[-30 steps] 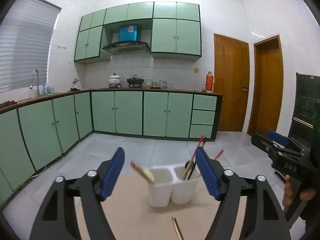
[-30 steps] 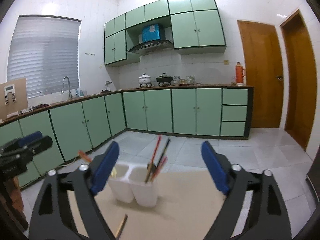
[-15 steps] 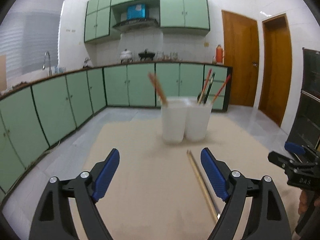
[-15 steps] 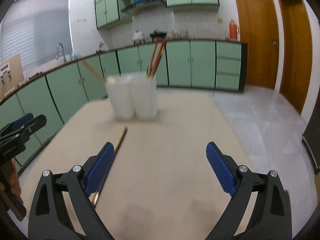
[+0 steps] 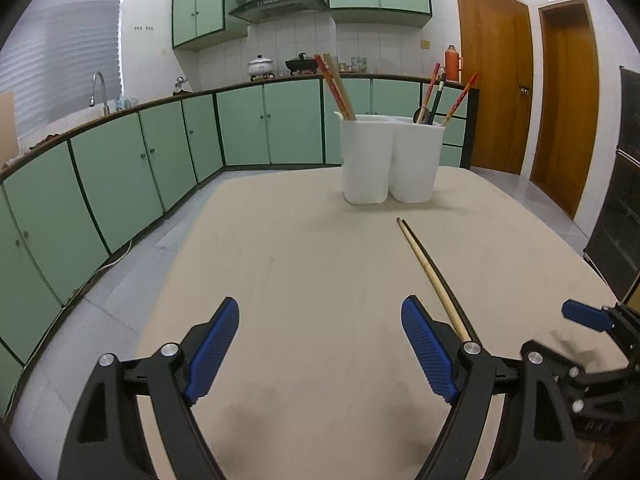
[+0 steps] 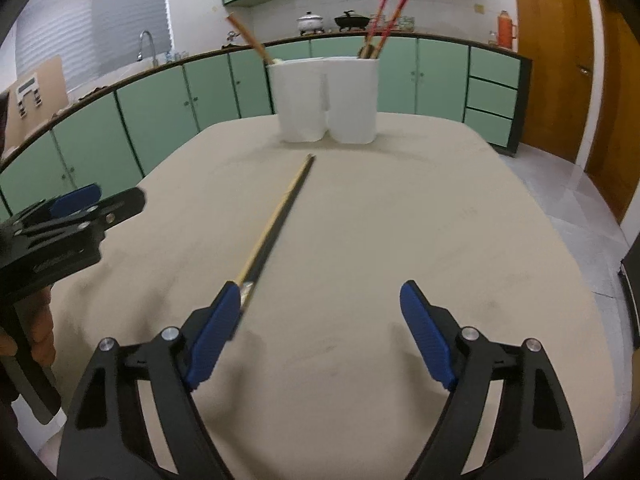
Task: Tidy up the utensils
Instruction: 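Withdraw both grippers back to the black and plain wooden chopsticks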
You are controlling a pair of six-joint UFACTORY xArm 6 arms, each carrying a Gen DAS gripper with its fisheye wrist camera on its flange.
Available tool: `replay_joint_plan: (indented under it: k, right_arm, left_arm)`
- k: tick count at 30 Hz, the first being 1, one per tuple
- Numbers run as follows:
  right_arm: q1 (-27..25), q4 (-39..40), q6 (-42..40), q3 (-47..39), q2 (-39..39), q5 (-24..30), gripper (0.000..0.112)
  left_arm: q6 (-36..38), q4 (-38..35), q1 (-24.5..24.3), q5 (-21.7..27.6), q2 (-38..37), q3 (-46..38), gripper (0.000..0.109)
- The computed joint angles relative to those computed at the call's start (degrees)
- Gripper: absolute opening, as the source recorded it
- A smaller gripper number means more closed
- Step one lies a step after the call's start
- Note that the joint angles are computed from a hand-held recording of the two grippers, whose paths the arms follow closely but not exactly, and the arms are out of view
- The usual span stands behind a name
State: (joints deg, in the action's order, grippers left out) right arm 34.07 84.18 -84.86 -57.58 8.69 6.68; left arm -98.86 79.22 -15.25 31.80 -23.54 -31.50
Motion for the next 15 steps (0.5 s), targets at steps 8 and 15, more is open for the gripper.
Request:
replay_joint_plan:
  k: [8, 15]
  right_arm:
    - [1.20, -6.64, 4.38, 1.84, -0.46, 0.73, 0.057]
    - [1.61, -6.50, 2.61, 2.47, -1.19, 1.66, 0.053]
  left_arm:
    - [-0.76, -0.22, 0.05, -0.24, -0.43, 0.84, 0.082]
    - [-1.33, 0.07, -0.20, -0.62, 0.15, 0.43, 0.082]
